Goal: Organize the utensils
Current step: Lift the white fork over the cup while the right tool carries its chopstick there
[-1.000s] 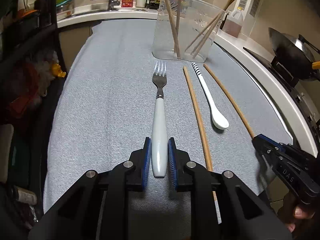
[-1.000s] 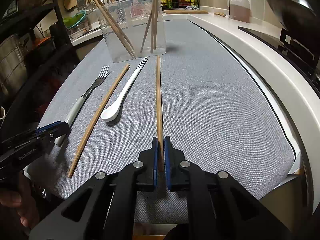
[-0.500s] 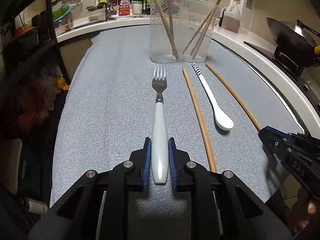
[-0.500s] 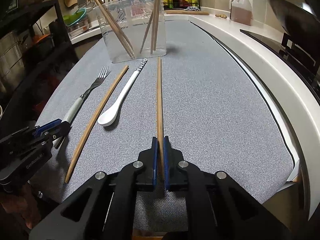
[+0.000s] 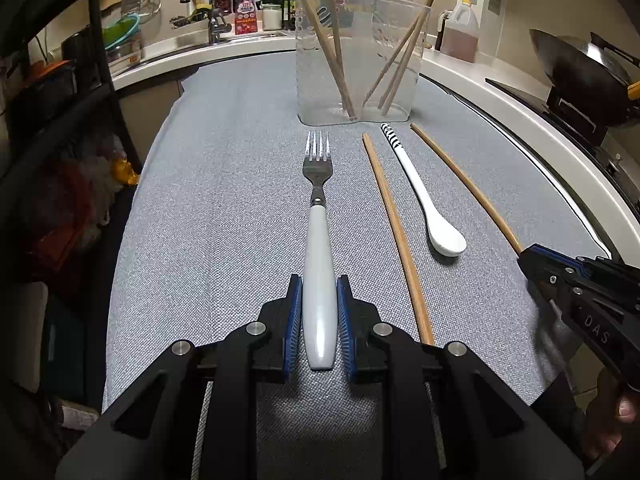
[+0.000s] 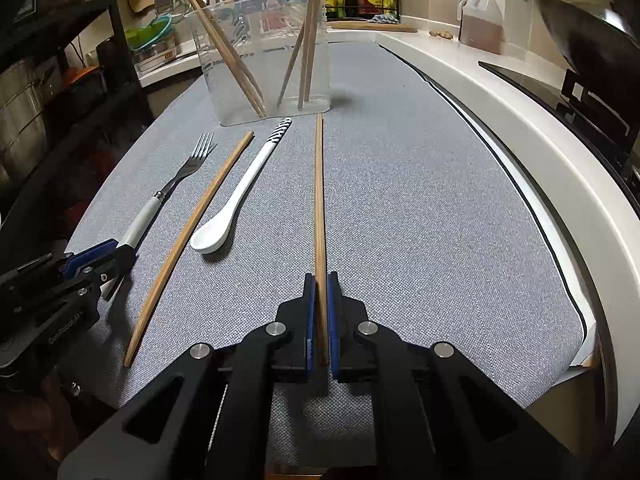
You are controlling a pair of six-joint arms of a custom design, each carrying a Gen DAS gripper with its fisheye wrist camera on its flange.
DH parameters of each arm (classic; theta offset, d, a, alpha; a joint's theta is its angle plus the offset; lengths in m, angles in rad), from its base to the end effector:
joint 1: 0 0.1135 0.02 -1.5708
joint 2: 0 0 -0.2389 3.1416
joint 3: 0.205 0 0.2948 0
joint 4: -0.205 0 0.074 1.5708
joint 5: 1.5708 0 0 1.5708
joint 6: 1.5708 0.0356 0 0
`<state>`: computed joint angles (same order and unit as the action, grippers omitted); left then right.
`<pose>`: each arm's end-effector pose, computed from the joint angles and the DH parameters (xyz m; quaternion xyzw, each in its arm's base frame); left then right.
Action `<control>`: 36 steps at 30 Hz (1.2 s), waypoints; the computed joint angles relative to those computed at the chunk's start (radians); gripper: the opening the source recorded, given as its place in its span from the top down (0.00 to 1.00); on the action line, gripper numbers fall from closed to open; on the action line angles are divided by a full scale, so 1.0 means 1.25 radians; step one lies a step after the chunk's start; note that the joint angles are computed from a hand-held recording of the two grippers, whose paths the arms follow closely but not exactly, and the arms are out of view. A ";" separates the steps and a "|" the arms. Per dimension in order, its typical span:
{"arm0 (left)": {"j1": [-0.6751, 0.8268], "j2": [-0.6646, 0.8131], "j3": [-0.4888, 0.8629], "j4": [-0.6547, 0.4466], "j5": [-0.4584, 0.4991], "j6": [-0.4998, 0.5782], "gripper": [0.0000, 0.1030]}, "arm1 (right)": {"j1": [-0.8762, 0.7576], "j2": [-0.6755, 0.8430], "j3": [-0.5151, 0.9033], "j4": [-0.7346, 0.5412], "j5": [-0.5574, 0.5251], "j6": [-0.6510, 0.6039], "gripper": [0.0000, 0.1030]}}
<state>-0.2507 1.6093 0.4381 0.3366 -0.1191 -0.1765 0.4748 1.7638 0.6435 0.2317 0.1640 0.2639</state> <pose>0.2628 -0.0629 0.0287 0.0132 0.9315 -0.0219 0.3628 0.2822 0.1385 0.0296 -0.0716 0.9369 0.0484 0.3388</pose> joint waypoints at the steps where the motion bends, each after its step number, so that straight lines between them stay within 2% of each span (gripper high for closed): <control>1: -0.001 -0.001 -0.001 0.000 -0.001 0.000 0.83 | 0.000 0.000 -0.001 0.001 0.000 -0.001 0.94; 8: 0.000 -0.003 -0.002 -0.001 0.004 -0.002 0.83 | -0.002 -0.009 0.000 -0.013 -0.002 -0.003 0.95; 36: 0.010 -0.204 -0.109 0.015 0.017 0.027 0.83 | 0.028 -0.309 -0.082 -0.126 0.072 -0.038 0.95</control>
<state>-0.2379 1.3538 0.3017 0.3560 -0.0977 -0.1429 0.5094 1.3778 0.5415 0.0748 0.2538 0.2165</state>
